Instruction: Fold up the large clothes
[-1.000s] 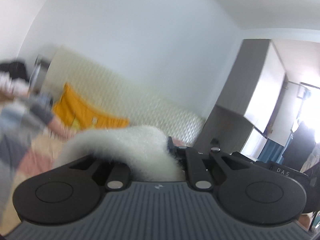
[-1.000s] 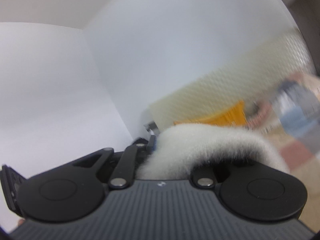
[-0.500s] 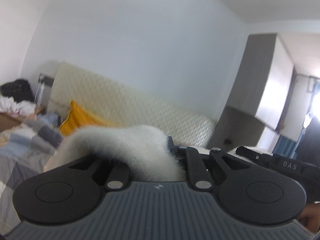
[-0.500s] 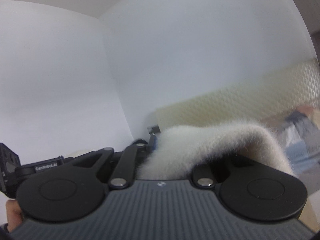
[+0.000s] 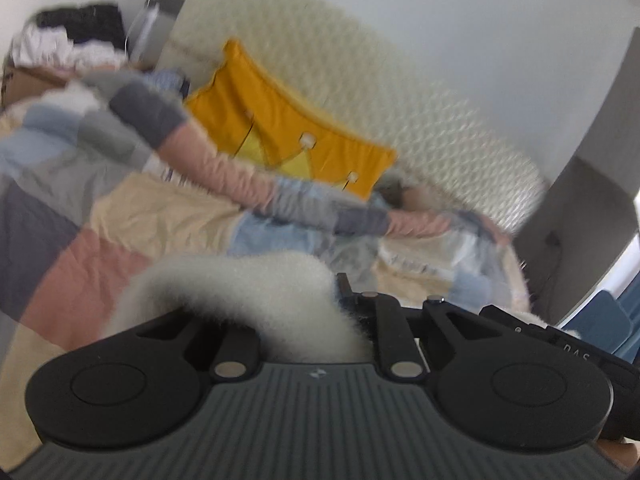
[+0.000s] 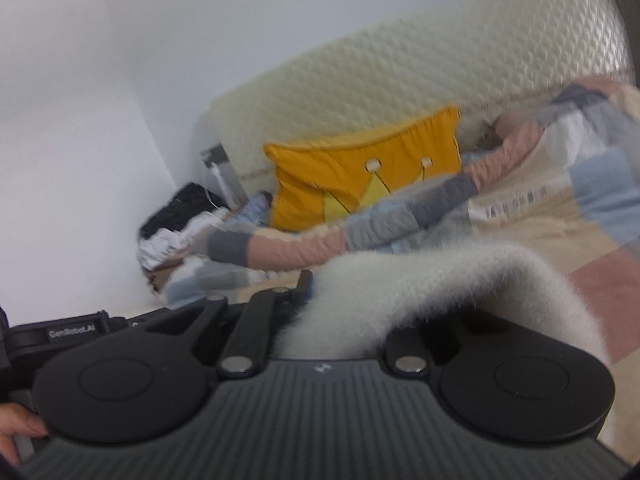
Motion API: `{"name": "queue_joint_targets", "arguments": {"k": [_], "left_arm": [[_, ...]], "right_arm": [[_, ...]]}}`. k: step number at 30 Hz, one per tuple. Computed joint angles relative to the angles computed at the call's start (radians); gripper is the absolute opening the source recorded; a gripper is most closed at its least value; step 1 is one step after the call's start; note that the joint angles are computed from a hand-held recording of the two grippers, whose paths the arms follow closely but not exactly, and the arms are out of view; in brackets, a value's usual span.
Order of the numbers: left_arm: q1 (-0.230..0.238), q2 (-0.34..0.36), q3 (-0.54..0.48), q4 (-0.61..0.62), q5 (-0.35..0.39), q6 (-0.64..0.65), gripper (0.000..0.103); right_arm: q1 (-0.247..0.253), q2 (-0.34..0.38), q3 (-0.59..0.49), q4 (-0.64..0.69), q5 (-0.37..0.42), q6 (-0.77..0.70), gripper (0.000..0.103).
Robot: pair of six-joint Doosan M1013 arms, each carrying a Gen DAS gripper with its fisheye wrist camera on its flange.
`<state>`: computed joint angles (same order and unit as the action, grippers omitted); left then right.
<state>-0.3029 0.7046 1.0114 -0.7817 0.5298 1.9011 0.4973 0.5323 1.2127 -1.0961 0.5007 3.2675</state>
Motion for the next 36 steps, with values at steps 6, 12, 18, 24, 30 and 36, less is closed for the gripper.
{"name": "queue_joint_targets", "arguments": {"k": [6, 12, 18, 24, 30, 36], "left_arm": [[-0.009, 0.271, -0.316, 0.186, 0.197, -0.141, 0.018], [-0.013, 0.402, -0.491, 0.247, 0.324, -0.183, 0.018], [-0.01, 0.376, -0.447, 0.223, 0.32, -0.169, 0.018], [-0.003, 0.308, -0.36, 0.185, 0.324, -0.15, 0.037], [0.003, 0.172, -0.168, 0.166, 0.226, -0.042, 0.068], [0.019, -0.007, 0.088, 0.01, 0.139, 0.159, 0.068]], "right_arm": [[-0.062, 0.11, 0.017, 0.144, -0.129, 0.019, 0.019], [-0.116, 0.174, -0.058, 0.664, -0.11, -0.473, 0.019], [-0.121, 0.206, -0.071, 0.661, -0.122, -0.458, 0.019], [-0.11, 0.179, -0.049, 0.612, -0.126, -0.396, 0.032], [-0.076, 0.118, 0.003, 0.471, -0.145, -0.279, 0.069], [-0.011, 0.025, 0.107, 0.133, -0.129, 0.054, 0.069]]}}
